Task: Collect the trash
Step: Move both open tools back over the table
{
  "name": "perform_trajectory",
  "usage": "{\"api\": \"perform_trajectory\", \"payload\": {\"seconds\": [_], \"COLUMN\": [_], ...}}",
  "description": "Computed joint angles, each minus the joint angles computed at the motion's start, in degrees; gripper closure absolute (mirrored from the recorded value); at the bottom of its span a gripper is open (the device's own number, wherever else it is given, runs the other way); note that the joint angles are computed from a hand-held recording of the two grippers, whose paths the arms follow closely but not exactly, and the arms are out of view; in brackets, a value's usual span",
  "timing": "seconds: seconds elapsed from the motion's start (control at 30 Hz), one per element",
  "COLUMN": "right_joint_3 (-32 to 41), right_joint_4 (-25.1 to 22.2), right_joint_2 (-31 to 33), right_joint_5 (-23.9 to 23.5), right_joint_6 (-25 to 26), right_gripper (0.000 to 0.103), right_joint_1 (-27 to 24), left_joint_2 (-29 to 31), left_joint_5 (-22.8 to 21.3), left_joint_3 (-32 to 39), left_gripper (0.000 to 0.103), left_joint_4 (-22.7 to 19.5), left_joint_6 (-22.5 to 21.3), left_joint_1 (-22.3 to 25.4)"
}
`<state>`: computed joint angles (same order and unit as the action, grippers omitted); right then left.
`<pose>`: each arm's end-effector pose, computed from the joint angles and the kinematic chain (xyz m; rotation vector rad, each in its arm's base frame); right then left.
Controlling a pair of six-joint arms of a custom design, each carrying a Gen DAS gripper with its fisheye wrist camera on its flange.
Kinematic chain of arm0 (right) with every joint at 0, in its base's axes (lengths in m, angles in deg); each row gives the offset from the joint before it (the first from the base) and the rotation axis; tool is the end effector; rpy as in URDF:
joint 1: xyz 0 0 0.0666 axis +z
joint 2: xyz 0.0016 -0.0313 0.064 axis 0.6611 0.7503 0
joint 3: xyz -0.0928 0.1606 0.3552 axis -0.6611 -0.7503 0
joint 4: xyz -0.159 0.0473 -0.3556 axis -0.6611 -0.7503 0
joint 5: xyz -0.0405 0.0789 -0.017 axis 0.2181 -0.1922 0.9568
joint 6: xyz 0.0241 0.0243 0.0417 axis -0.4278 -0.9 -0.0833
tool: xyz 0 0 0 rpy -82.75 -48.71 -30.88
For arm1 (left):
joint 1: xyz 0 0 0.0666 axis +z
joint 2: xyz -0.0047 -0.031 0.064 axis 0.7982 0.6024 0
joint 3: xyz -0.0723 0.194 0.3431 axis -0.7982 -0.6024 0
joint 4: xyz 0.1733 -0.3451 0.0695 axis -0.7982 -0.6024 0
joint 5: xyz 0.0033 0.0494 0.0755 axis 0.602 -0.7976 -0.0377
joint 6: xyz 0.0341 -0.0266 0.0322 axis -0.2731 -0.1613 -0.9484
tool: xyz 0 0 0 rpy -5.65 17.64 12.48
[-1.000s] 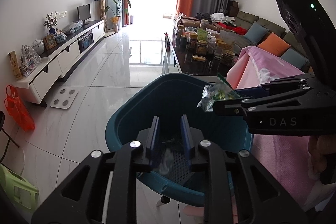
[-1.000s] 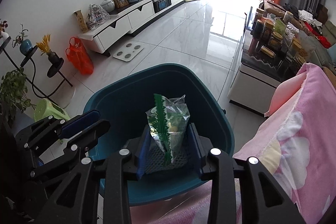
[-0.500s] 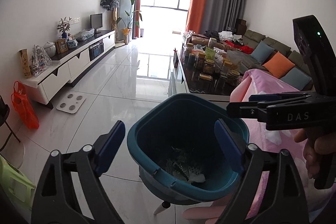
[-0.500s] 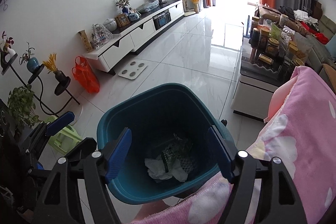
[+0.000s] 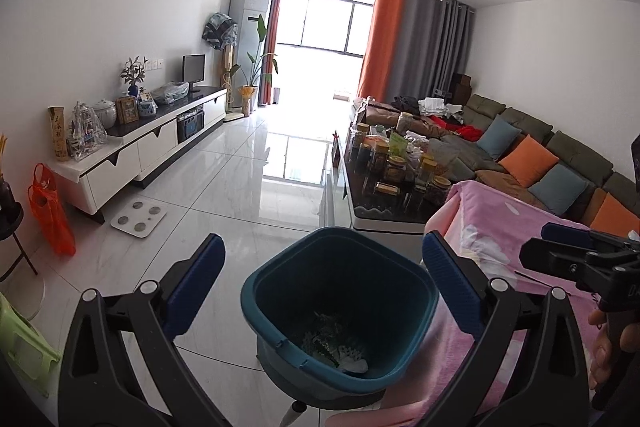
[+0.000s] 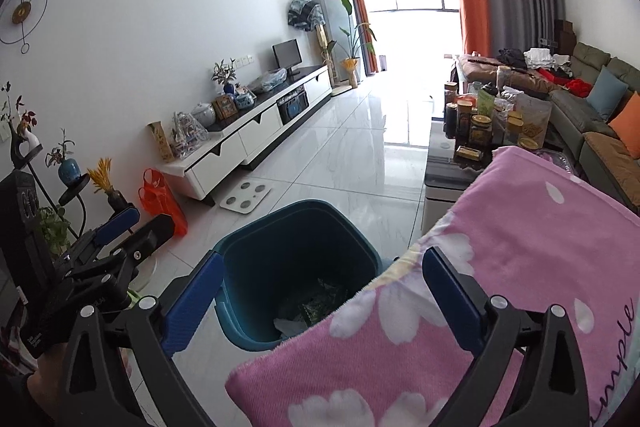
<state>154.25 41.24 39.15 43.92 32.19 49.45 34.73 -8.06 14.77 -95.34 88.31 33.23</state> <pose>0.5673 0.0976 0.4630 -0.5638 2.1633 0.5893 0.5031 -0.1641 0.4122 -0.3269 1.9696 0.0023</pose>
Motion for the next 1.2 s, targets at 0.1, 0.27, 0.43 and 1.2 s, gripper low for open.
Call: {"api": "perform_trajectory", "payload": {"seconds": [0.1, 0.27, 0.43, 1.2], "right_joint_3": [-4.2, -11.0, -17.6, -33.3], "right_joint_4": [3.1, 7.1, 12.3, 19.1], "right_joint_2": [-3.8, -10.1, -15.6, -28.4], "right_joint_5": [-0.7, -1.0, 1.1, 7.1], "right_joint_6": [-0.7, -1.7, -3.7, -7.7], "right_gripper": [0.007, 0.007, 0.007, 0.007], "right_joint_1": [-2.1, -6.3, -10.5, -27.6], "left_joint_2": [-0.3, 0.2, 1.8, 10.9], "left_joint_5": [-0.6, -0.1, 1.5, 13.7], "left_joint_3": [0.9, 3.3, 6.0, 14.4], "left_gripper": [0.006, 0.006, 0.006, 0.006], "left_joint_4": [1.1, 3.2, 5.8, 6.1], "left_joint_6": [-1.4, -3.6, -6.9, -13.2], "left_joint_1": [-2.3, -6.4, -10.6, -20.6]}}
